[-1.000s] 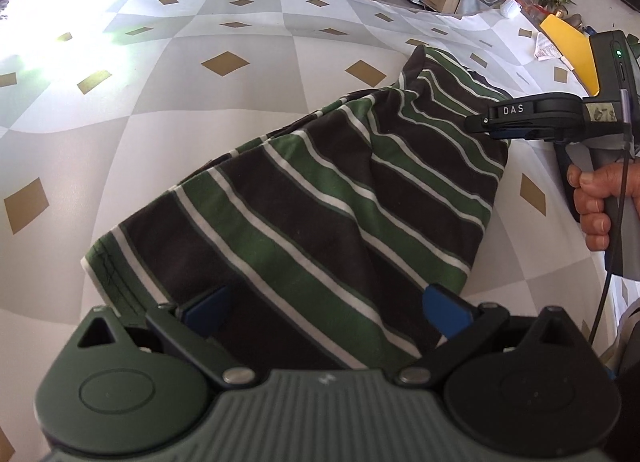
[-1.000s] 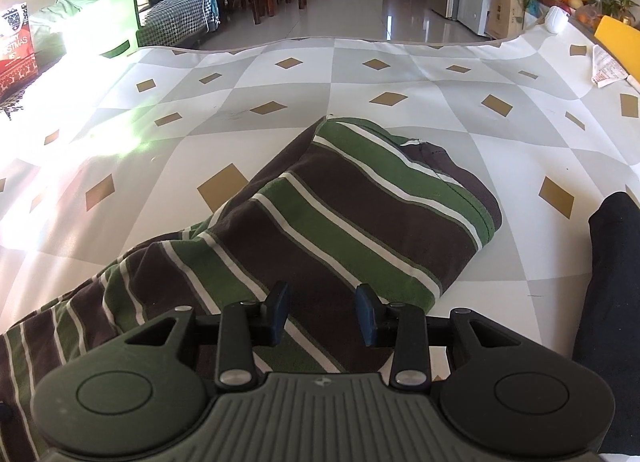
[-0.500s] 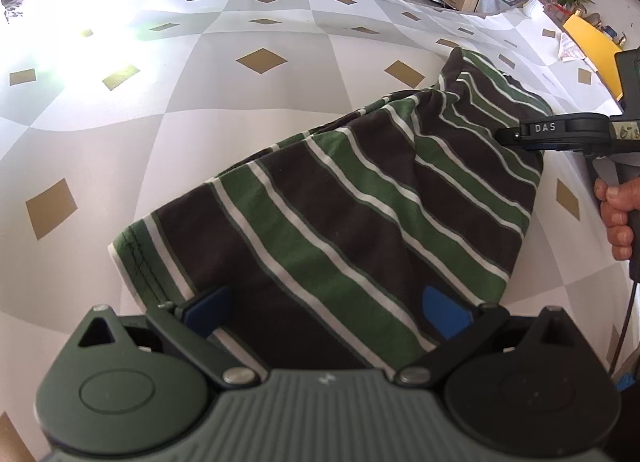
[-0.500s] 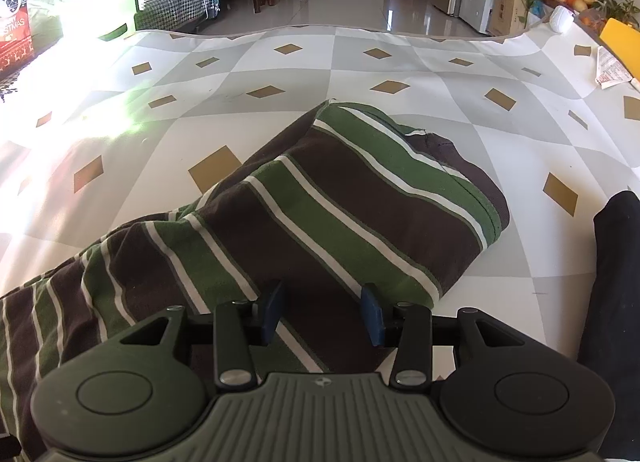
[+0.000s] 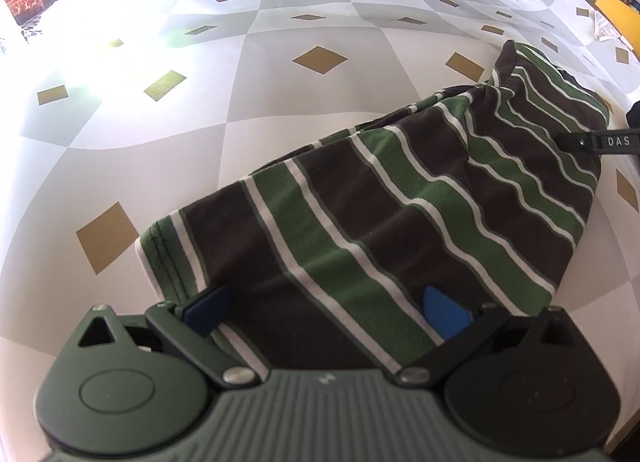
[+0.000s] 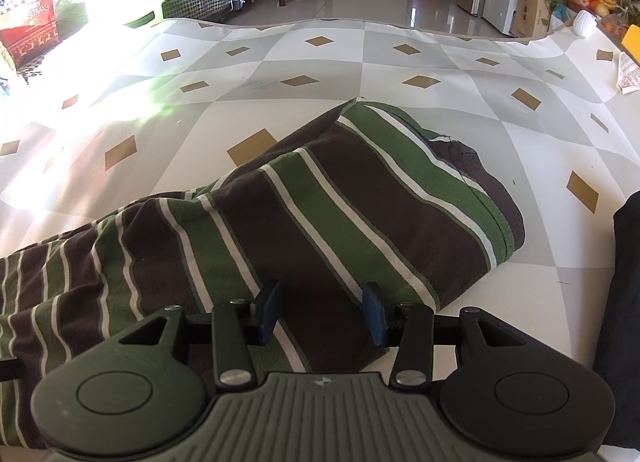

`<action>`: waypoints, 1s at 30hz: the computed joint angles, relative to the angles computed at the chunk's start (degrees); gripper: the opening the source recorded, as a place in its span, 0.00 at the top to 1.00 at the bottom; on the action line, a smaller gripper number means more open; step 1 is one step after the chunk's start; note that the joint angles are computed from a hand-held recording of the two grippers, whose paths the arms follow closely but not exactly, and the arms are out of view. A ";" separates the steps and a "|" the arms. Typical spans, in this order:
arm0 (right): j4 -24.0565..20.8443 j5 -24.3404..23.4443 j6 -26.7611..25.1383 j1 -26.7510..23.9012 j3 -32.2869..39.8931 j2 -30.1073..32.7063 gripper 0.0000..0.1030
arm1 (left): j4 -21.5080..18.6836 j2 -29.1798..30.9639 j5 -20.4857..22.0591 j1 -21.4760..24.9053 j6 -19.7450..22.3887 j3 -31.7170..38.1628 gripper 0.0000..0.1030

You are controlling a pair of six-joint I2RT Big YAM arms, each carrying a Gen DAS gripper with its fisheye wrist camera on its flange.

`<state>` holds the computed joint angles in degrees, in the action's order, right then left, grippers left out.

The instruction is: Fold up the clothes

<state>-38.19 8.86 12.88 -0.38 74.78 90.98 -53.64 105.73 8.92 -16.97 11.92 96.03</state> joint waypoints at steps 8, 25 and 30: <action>-3.90 1.35 4.69 2.96 -1.36 -2.26 0.58 | -7.46 6.14 -1.89 2.12 0.01 9.98 0.00; -9.65 2.61 2.00 6.13 -2.96 -8.49 0.54 | -15.55 10.40 -1.50 2.36 -3.27 18.97 0.00; -10.40 -2.25 -6.22 2.44 0.57 -7.37 0.53 | -17.19 11.80 -1.62 1.13 -2.62 22.08 0.00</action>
<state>-48.59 6.61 6.66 2.05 75.34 83.60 -70.83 117.53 7.30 -15.84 9.30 118.11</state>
